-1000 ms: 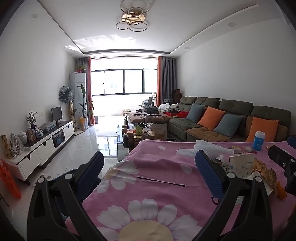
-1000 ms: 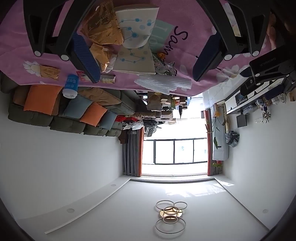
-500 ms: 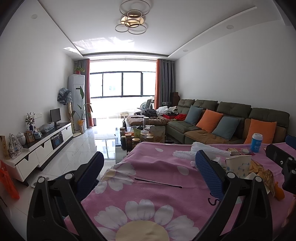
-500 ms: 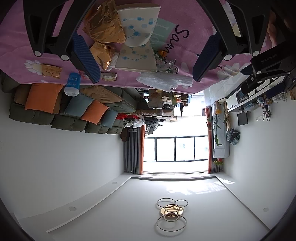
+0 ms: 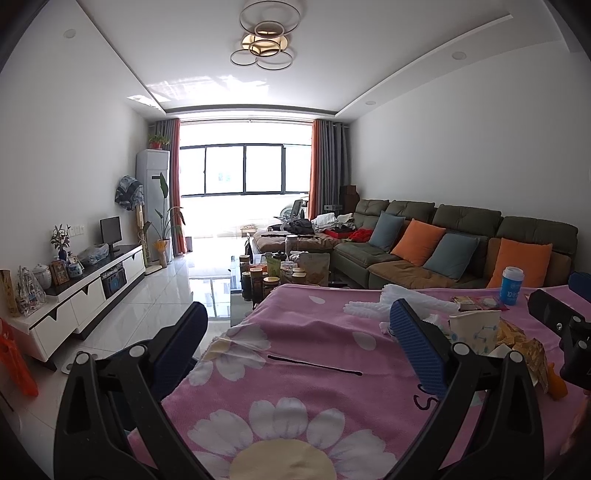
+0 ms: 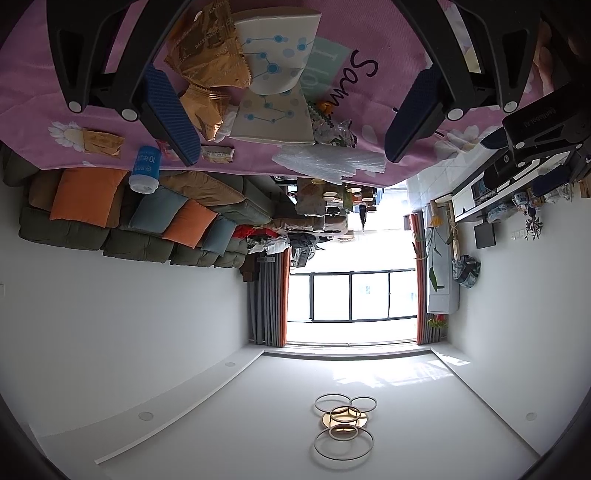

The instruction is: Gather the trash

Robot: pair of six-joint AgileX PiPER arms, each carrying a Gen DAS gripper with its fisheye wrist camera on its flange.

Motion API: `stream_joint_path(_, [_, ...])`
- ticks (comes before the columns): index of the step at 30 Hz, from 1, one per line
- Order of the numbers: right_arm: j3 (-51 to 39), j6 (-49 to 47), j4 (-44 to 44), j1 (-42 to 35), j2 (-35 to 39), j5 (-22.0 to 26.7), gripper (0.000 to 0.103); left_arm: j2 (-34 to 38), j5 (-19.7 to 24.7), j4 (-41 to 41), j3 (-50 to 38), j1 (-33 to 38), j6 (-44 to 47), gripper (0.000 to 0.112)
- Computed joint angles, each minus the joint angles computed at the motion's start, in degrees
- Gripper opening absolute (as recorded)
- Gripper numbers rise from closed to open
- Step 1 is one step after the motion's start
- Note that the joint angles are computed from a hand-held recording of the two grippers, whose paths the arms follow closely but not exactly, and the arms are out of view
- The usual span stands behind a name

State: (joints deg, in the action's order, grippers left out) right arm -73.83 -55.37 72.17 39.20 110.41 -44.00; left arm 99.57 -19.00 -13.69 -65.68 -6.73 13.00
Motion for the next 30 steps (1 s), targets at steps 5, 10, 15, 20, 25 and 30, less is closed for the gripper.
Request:
stream_joint_path(5, [0.03,0.31,-0.14,-0.01,0.08,-0.06,0.096,0.14,-0.16,-1.83,-0.23,-0.48,1.76,0.097])
stream_joint_path(10, [-0.25,0.13,0.08,-0.11,0.24,0.24,0.096,0.28,-0.57,-1.89,-0.04,-0.47,1.73,0.097])
stream_joint_path(15, [-0.05,0.18,0.23,0.06,0.14,0.02,0.096,0.27,-0.54,-1.84,-0.02,-0.48,1.68,0.097])
stream_joint_path(20, [-0.05,0.11,0.29,0.00,0.14,0.16,0.096,0.25,-0.65,-1.95,0.11,-0.51,1.72,0.097])
stream_joint_path(25, [0.06,0.22,0.34,0.02,0.11,0.12,0.096,0.27,-0.70,-2.02,0.13,-0.52,1.80,0.097])
stream_joint_path(30, [0.05,0.28,0.22,-0.02,0.10,0.22,0.096,0.40,-0.58,-1.94,0.02,-0.45,1.60,0.097])
